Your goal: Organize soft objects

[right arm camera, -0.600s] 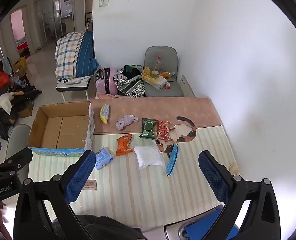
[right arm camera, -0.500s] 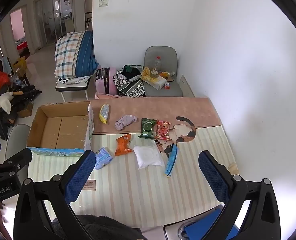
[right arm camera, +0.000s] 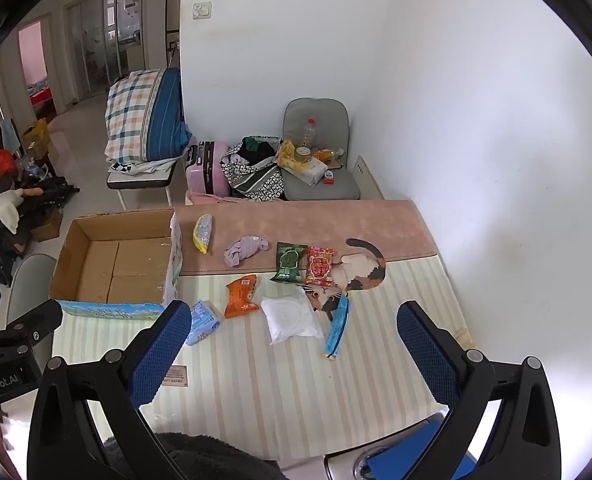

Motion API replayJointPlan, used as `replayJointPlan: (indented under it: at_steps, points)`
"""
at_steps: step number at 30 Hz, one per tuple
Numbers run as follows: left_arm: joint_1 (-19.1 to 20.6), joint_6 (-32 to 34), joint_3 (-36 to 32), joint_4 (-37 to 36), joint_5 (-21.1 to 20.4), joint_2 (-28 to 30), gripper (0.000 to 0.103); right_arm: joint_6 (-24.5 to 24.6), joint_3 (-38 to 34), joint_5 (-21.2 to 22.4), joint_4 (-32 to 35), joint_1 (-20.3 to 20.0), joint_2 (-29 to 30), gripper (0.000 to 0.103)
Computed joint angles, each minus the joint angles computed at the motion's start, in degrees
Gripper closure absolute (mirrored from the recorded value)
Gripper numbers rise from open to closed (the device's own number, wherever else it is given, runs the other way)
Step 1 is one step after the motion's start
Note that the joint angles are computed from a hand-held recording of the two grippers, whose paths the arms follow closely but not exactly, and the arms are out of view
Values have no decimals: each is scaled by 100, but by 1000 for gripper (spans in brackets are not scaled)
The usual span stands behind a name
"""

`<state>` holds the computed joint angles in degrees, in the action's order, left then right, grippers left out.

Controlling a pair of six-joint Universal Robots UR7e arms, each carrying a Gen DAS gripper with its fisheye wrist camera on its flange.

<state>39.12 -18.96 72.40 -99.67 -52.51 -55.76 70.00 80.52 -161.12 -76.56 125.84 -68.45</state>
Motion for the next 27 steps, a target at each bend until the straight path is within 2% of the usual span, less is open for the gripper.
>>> replayJointPlan:
  at_steps: [12,22,27]
  points:
    - [-34,-18,-20,47,1,-43,0,48,-134,-43,158,31,-21,0]
    - [-37,-23,-40,47,-6,-28,0,-164,-10,-55,-109,70,-71,0]
    - [-56,-30,-54,45,3,-25,0,-117,-24,-76,-56,84,-69,0]
